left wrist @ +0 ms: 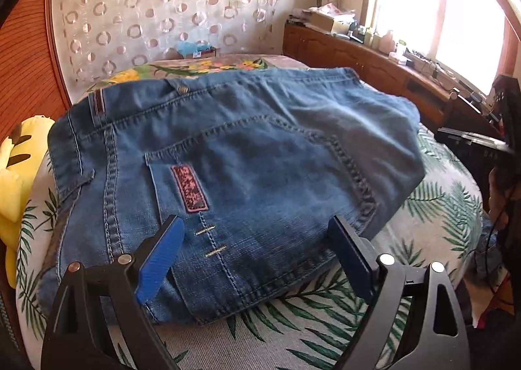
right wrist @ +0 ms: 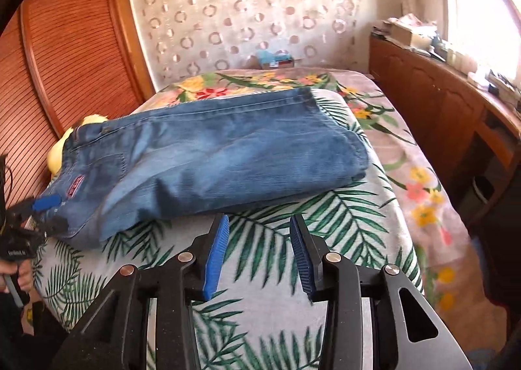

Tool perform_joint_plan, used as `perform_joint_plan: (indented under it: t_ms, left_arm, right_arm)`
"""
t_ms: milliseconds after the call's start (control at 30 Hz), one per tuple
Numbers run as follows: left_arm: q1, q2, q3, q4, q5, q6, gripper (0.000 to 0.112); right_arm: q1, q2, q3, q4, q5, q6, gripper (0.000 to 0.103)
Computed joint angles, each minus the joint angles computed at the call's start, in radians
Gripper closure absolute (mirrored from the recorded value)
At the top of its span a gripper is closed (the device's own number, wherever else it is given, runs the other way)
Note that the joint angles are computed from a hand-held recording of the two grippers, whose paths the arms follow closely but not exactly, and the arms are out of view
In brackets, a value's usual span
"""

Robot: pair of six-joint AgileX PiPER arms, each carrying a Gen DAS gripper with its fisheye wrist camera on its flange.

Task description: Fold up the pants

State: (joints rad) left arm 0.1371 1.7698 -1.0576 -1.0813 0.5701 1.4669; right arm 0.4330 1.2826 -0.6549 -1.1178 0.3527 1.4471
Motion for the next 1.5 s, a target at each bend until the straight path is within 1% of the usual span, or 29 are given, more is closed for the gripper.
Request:
perform_joint_plan:
  t_ms: [67,167,267,333,433,500,600,733,800,833,867,900,933,967,1000,1033,1100,1167,1200,1267,1333,1367,1400,1500]
  left_arm:
    - [-0.002,-0.002,0.022,-0.046,-0.016,0.049,0.022]
    - [0.006,-0.014,0.042,-0.096,-0.013,0.099,0.022]
    - [0.018,-0.01,0.04,-0.105,-0.001,0.098,0.022]
    - [0.026,-0.008,0.041,-0.114,0.006,0.103,0.022]
    - [0.026,-0.006,0.041,-0.116,0.003,0.108,0.022]
    - [0.02,-0.005,0.041,-0.111,-0.007,0.106,0.022]
    - [0.018,-0.007,0.043,-0.112,-0.012,0.107,0.022]
    - [0.007,-0.001,0.038,-0.116,-0.026,0.098,0.022]
    - [0.008,-0.001,0.038,-0.117,-0.025,0.099,0.022]
    - [0.007,0.0,0.037,-0.117,-0.026,0.096,0.022]
    - [0.007,0.001,0.037,-0.116,-0.025,0.095,0.022]
    - [0.008,0.002,0.035,-0.114,-0.024,0.093,0.022]
    - [0.008,0.004,0.033,-0.111,-0.023,0.089,0.022]
    - [0.007,0.004,0.032,-0.107,-0.024,0.085,0.022]
    - [0.007,0.006,0.03,-0.105,-0.024,0.083,0.022]
    - [0.007,0.007,0.03,-0.105,-0.023,0.083,0.022]
    - [0.008,0.007,0.029,-0.104,-0.023,0.081,0.022]
    - [0.008,0.007,0.029,-0.105,-0.021,0.081,0.022]
    - [0.008,0.007,0.029,-0.107,-0.021,0.081,0.022]
    - [0.007,0.008,0.029,-0.106,-0.022,0.08,0.022]
    - [0.008,0.008,0.027,-0.099,-0.029,0.072,0.022]
    - [0.01,0.008,0.027,-0.104,-0.024,0.08,0.022]
    - [0.013,0.009,0.023,-0.101,-0.019,0.076,0.022]
    - [0.015,-0.003,0.021,-0.08,-0.025,0.045,0.022]
  right_arm:
    - [-0.022,0.006,-0.005,0.009,-0.01,-0.008,0.063]
    - [-0.059,0.033,-0.025,0.02,-0.024,-0.031,0.063]
    - [-0.09,0.066,-0.053,0.027,-0.03,-0.051,0.063]
    - [-0.13,0.079,-0.065,0.047,-0.063,-0.073,0.063]
    - [-0.172,0.101,-0.092,0.077,-0.082,-0.102,0.063]
    - [-0.209,0.126,-0.124,0.174,-0.107,-0.21,0.063]
    - [-0.242,0.162,-0.173,0.287,-0.101,-0.33,0.063]
    - [-0.245,0.201,-0.213,0.285,-0.059,-0.33,0.063]
    - [-0.252,0.219,-0.231,0.313,-0.037,-0.346,0.06]
    - [-0.259,0.228,-0.24,0.361,-0.035,-0.387,0.057]
    - [-0.261,0.235,-0.255,0.42,-0.029,-0.443,0.057]
    - [-0.277,0.243,-0.264,0.46,-0.043,-0.487,0.057]
    - [-0.281,0.246,-0.266,0.473,-0.046,-0.492,0.057]
    - [-0.286,0.249,-0.273,0.519,-0.048,-0.533,0.057]
    - [-0.305,0.259,-0.285,0.599,-0.06,-0.614,0.057]
    - [-0.316,0.266,-0.29,0.643,-0.067,-0.657,0.057]
    - [-0.318,0.267,-0.296,0.634,-0.063,-0.651,0.057]
    - [-0.312,0.265,-0.294,0.577,-0.062,-0.6,0.057]
    - [-0.303,0.26,-0.286,0.518,-0.061,-0.54,0.059]
    - [-0.287,0.244,-0.273,0.43,-0.068,-0.469,0.092]
    - [-0.259,0.221,-0.251,0.294,-0.086,-0.36,0.094]
    - [-0.244,0.211,-0.252,0.261,-0.078,-0.341,0.095]
    - [-0.23,0.205,-0.259,0.266,-0.068,-0.355,0.095]
    - [-0.206,0.198,-0.296,0.381,-0.058,-0.479,0.096]
